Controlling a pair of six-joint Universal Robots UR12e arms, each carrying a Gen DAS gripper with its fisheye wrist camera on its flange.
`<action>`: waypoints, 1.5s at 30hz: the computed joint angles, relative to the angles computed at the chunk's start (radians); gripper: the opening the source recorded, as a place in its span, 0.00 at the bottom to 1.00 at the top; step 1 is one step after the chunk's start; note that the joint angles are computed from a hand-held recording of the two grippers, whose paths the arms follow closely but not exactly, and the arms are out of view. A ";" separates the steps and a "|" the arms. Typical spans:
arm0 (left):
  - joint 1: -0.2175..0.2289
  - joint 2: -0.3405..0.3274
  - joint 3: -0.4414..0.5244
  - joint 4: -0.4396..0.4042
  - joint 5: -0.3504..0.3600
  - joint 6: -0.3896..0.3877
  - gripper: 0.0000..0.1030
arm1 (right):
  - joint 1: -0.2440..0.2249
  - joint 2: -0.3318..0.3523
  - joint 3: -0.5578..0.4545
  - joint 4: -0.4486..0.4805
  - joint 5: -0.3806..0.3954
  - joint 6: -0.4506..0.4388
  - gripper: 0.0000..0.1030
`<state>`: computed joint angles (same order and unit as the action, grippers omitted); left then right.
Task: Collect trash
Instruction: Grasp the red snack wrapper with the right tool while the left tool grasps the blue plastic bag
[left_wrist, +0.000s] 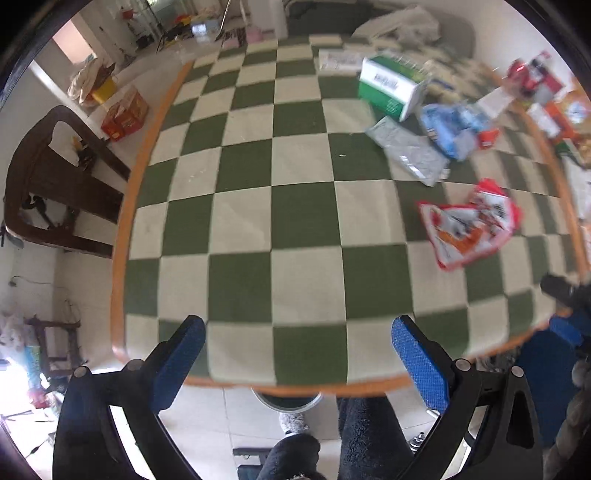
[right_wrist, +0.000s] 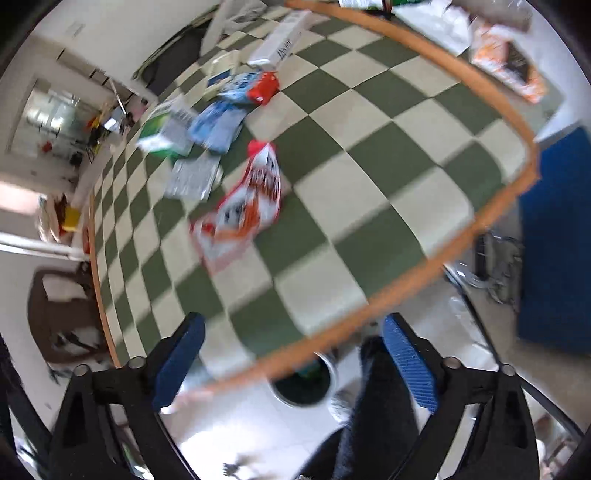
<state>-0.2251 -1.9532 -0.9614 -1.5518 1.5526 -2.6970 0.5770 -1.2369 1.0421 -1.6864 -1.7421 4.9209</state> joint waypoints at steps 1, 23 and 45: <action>-0.014 -0.020 0.015 0.000 0.035 -0.017 1.00 | -0.027 -0.014 0.046 -0.046 0.023 -0.010 0.89; -0.126 -0.302 0.431 -0.225 0.099 -0.145 1.00 | -0.165 0.135 -0.068 0.044 -0.021 -0.330 0.15; -0.232 -0.437 0.648 -0.316 -0.059 -0.004 0.13 | -0.264 -0.176 0.318 0.028 -0.057 -0.070 0.14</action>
